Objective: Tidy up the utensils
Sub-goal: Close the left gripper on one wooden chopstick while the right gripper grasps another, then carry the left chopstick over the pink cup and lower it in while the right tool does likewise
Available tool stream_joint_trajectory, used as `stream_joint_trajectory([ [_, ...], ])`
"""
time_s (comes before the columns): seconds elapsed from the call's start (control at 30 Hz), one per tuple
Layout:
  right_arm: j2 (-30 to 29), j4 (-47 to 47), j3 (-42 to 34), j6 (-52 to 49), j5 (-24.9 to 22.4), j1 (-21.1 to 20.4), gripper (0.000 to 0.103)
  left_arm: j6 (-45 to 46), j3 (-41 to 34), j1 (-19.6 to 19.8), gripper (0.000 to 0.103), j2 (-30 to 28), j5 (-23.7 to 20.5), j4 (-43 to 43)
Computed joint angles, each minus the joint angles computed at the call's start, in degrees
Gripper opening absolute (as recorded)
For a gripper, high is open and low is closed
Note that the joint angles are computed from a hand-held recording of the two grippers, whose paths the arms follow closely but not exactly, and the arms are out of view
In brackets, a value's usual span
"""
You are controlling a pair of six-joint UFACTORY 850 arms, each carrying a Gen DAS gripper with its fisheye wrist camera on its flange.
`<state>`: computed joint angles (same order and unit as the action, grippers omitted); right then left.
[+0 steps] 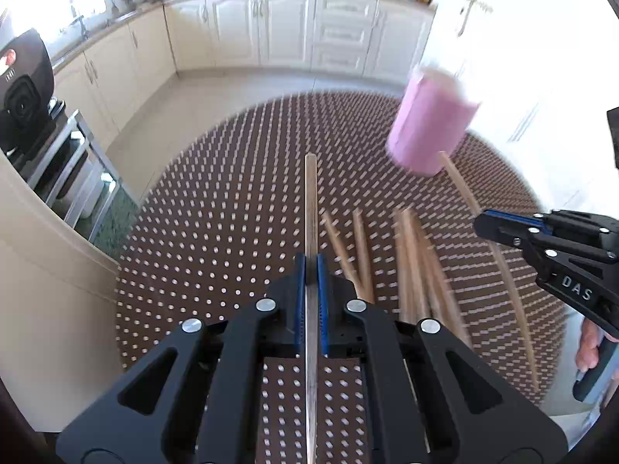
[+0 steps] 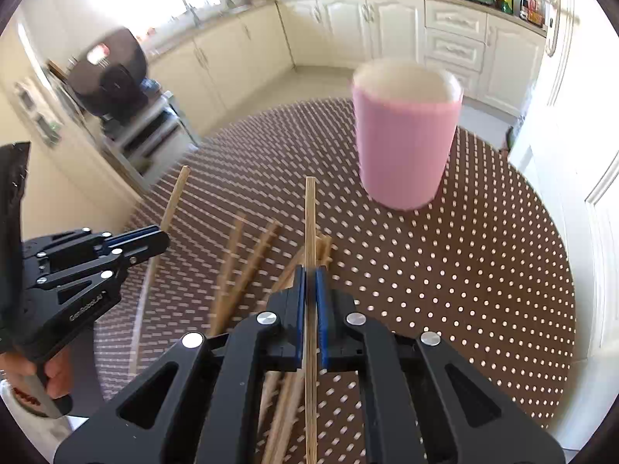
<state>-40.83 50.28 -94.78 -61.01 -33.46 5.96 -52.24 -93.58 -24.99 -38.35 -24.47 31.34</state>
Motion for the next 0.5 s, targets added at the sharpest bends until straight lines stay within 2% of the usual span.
stream_joint_trajectory([
  [0.2, 5.55, 8.97, 5.12, -9.49, -1.18, -1.11, 0.005, -14.09, 5.76, -2.92, 0.006, 7.61, 0.72, 15.92],
  [0.33, 8.14, 15.57, 8.17, -16.57, -2.09, -2.17, 0.005, -19.58, 7.55, -4.33, 0.006, 10.24, 1.56, 21.18],
  [0.5, 10.20, 18.15, 9.71, -19.54, -0.80, -2.35, 0.005, -24.80, 8.75, -5.75, 0.006, 12.57, 1.92, 26.94],
])
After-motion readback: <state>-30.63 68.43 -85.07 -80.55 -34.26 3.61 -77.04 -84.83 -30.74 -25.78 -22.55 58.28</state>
